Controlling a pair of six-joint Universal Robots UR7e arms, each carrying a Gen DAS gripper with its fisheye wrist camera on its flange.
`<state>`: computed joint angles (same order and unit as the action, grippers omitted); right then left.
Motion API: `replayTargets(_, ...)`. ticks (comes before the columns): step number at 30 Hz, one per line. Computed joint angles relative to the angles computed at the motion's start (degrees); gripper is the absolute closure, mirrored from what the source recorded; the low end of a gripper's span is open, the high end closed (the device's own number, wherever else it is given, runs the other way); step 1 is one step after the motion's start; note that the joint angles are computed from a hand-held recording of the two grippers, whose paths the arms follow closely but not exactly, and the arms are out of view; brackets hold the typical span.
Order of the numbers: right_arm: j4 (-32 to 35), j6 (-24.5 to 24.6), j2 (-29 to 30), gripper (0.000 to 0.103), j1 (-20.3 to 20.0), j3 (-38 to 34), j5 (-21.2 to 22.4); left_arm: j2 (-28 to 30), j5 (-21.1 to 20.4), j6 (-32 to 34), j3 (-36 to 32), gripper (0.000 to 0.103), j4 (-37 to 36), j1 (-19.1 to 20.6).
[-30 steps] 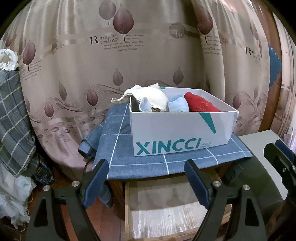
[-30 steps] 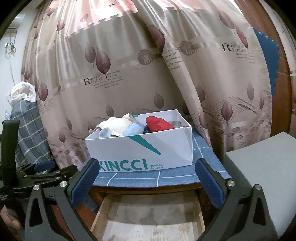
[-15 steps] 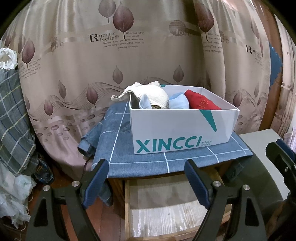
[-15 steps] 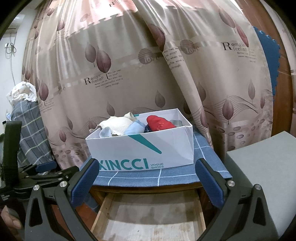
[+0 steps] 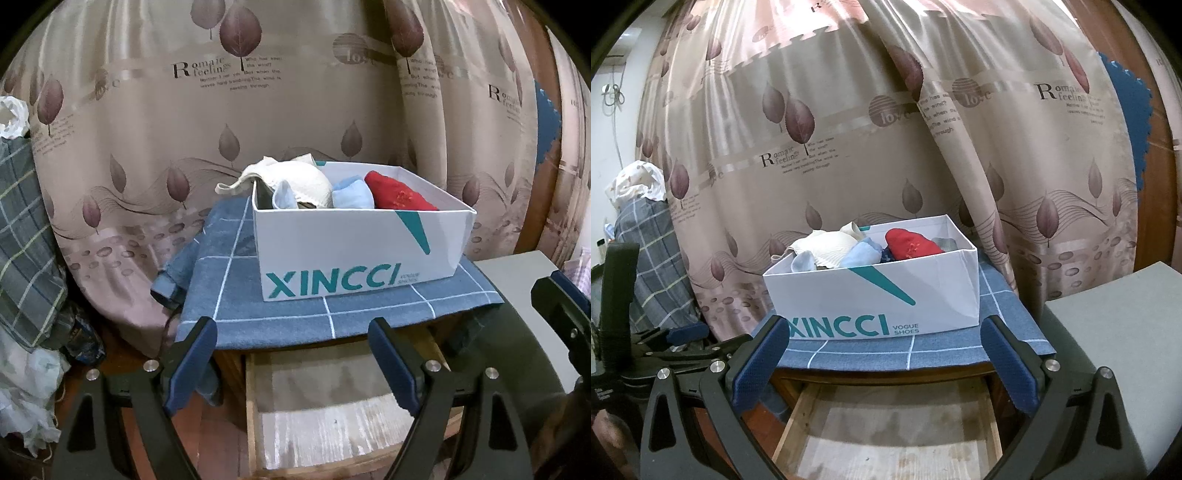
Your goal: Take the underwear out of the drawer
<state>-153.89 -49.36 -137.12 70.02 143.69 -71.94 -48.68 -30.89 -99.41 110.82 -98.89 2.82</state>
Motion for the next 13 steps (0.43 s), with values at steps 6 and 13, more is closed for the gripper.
replayTargets(6,-0.01,0.19,-0.08,0.0,0.02,0.13,0.0,0.79,4.12,-11.96,-2.0,0.017,13.44,-1.88)
replayTargets(13,3.21,-0.57,-0.39,0.0,-1.15,-1.7,0.41,0.63,2.56,-5.24,-1.14,0.017,7.03,-1.16)
